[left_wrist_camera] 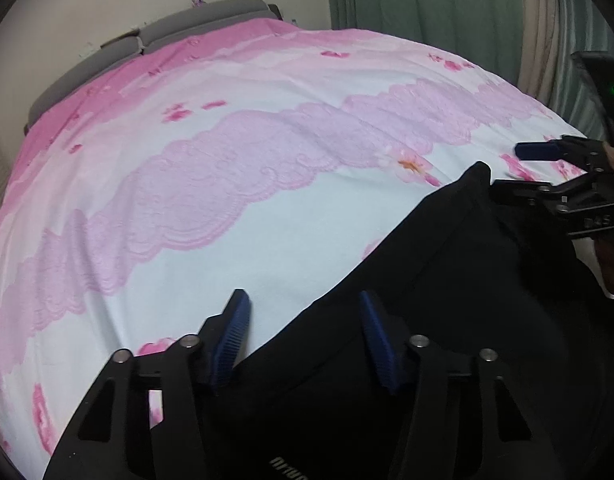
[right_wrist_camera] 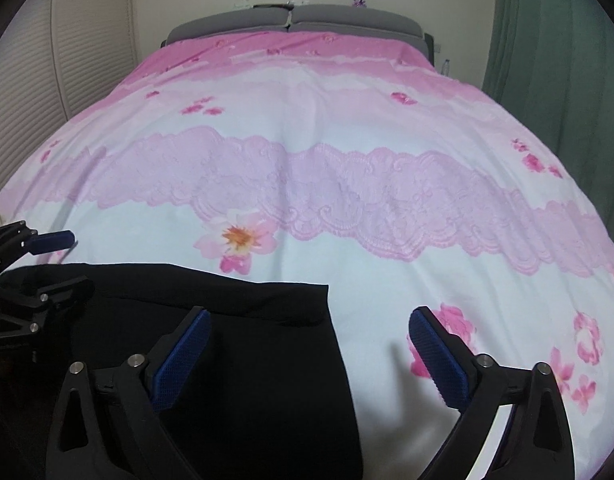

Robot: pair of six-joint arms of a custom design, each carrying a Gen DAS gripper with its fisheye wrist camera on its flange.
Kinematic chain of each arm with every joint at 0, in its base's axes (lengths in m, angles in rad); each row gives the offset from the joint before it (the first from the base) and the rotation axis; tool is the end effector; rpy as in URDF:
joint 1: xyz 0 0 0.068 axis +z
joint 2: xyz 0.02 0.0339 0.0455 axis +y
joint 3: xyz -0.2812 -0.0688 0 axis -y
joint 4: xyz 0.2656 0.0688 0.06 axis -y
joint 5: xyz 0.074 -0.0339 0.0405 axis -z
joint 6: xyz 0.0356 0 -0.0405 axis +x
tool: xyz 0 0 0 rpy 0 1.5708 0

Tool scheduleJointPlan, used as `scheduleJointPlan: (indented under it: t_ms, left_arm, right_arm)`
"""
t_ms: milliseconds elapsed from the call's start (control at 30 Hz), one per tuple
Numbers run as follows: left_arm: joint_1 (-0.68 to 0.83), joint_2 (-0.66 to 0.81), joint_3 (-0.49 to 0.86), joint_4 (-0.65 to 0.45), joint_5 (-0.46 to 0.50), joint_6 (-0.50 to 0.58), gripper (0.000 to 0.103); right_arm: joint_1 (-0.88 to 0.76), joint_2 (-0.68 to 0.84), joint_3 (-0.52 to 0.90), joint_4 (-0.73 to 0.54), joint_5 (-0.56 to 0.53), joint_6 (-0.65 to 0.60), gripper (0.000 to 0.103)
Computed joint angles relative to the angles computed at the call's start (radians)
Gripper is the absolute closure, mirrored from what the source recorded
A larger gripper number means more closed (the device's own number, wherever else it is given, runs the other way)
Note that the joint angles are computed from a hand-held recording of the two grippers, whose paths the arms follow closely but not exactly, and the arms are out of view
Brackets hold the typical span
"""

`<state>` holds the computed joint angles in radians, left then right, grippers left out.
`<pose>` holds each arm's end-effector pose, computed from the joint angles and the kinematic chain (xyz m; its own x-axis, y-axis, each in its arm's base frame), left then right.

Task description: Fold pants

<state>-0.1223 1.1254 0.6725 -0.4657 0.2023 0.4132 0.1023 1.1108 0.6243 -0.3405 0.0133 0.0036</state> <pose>0.2274 -0.0352 0.2185 -0.6258 0.4732 -0.6200 0.5370 0.8379 0.0975 0.2310 0.0232 0.2137 -0.7324 -0.0716 -0.6771 -0.0905 0.9959 -0.0073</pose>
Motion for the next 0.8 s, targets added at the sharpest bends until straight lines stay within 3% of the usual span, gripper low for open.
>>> scheduleJointPlan:
  t_ms: [100, 233, 267, 300, 333, 400, 800]
  left_arm:
    - [0.006, 0.017, 0.008, -0.018, 0.037, 0.015, 0.066]
    - [0.008, 0.028, 0.004, -0.023, 0.056, 0.038, 0.077]
    - [0.013, 0.034, 0.007, -0.026, 0.065, 0.038, 0.079]
    - [0.020, 0.038, 0.010, -0.028, 0.072, 0.034, 0.086]
    - [0.026, 0.044, 0.015, -0.035, 0.086, 0.036, 0.095]
    - [0.038, 0.050, 0.024, -0.051, 0.105, 0.040, 0.099]
    - [0.028, -0.125, 0.027, -0.173, 0.099, 0.066, 0.101]
  right_arm:
    - [-0.038, 0.067, 0.014, 0.024, -0.058, -0.029, 0.019]
    - [-0.080, 0.153, 0.038, 0.031, -0.162, -0.060, 0.037]
    - [-0.090, 0.173, 0.043, 0.031, -0.195, -0.065, 0.047]
    - [-0.097, 0.186, 0.047, 0.032, -0.217, -0.069, 0.064]
    - [-0.101, 0.192, 0.047, 0.034, -0.237, -0.071, 0.074]
    - [-0.105, 0.199, 0.048, 0.031, -0.256, -0.072, 0.093]
    - [-0.125, -0.042, -0.015, -0.027, -0.286, -0.103, 0.097]
